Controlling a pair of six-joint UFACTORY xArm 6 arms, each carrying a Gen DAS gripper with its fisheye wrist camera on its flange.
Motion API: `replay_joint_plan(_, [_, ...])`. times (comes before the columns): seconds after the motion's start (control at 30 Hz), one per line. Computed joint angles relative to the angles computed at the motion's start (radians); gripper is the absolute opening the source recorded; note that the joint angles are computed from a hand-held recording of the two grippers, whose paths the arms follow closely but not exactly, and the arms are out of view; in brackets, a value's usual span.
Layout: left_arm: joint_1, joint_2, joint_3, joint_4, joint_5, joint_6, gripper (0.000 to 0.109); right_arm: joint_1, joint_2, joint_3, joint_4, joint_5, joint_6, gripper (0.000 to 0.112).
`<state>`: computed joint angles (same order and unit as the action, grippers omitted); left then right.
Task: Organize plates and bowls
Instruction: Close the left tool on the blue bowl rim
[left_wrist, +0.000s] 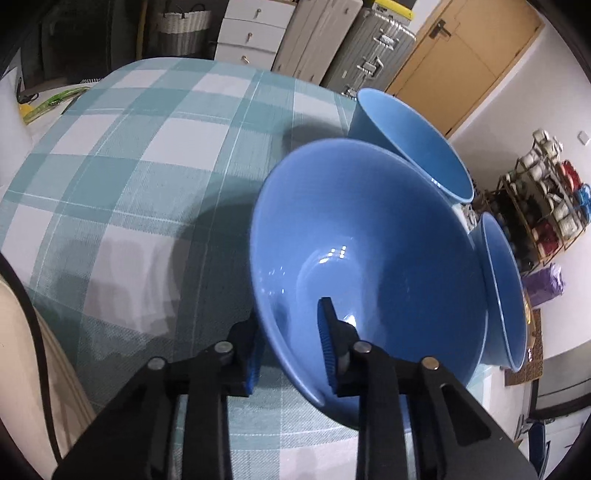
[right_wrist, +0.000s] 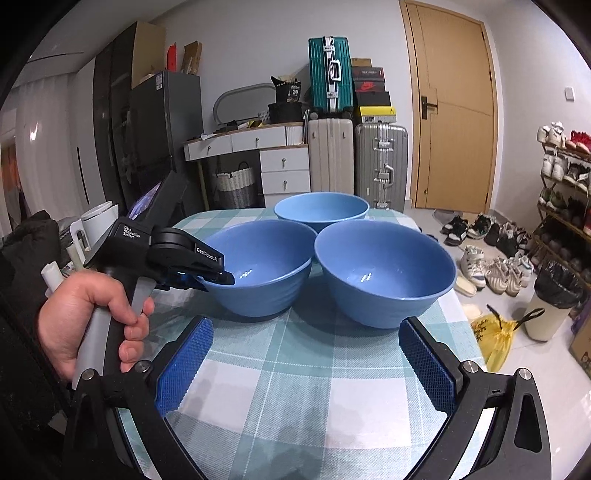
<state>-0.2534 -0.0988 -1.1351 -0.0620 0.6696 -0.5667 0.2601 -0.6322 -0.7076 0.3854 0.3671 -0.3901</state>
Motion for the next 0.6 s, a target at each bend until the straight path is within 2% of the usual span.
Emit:
replay_joint_plan(0.17, [0.0, -0.013, 0.003, 0.047, 0.025, -0.014, 0.017, -0.027, 0.011, -0.037, 0.14, 0.086, -0.064, 0.102])
replay_joint_plan(0.37, [0.006, -0.033, 0.01, -0.003, 0.04, 0.064, 0.01, -0.064, 0.035, -0.062, 0.181, 0.123, -0.031, 0.102])
replay_joint_plan(0.6, [-0.001, -0.049, 0.009, 0.025, 0.074, 0.05, 0.007, -0.083, 0.053, -0.071, 0.184, 0.138, -0.013, 0.102])
